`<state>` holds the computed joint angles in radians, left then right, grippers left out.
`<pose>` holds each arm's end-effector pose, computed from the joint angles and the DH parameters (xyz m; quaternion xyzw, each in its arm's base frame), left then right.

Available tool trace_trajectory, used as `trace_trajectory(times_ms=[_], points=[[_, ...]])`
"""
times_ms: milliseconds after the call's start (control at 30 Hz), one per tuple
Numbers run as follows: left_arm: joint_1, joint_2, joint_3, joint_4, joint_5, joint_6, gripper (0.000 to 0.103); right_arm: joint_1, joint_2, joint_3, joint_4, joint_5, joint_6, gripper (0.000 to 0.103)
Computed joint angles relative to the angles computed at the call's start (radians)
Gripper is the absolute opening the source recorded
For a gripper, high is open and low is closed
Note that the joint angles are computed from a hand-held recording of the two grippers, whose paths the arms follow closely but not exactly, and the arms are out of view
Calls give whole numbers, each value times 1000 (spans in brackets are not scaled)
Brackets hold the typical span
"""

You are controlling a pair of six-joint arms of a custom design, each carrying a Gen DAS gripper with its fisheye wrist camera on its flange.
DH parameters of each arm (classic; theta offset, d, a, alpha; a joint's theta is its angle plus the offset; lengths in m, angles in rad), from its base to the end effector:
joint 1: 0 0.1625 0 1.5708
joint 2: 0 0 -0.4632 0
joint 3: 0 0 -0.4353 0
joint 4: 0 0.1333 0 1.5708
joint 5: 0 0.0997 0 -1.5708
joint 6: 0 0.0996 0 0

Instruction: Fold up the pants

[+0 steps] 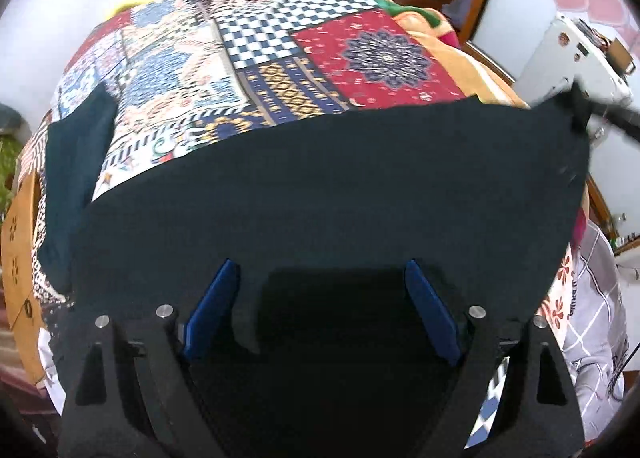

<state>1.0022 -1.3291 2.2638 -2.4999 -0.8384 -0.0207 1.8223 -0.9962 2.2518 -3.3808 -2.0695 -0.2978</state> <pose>-0.0840 -0.5026 0.1875 0.2536 0.8986 -0.1015 0.3434 0.2118 -0.4799 0.1156 0.1878 -0.9155 0.2596 0.2434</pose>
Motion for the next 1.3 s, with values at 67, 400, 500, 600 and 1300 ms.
trace_trajectory(times_ms=[67,400,500,600,1300], points=[[-7,14,2,-13,-3,8,88,-33,4,18,18,7,33,12],[-34,13,23,-85,-31,22,89,-4,-8,47,11,-144,93,33],[-31,-46,31,-121,-14,22,89,44,-13,19,0,-144,67,40],[-18,-146,37,-142,28,19,89,101,15,-25,-18,-125,18,42],[525,-397,-73,-83,74,86,93,302,559,-665,379,121,-197,58]])
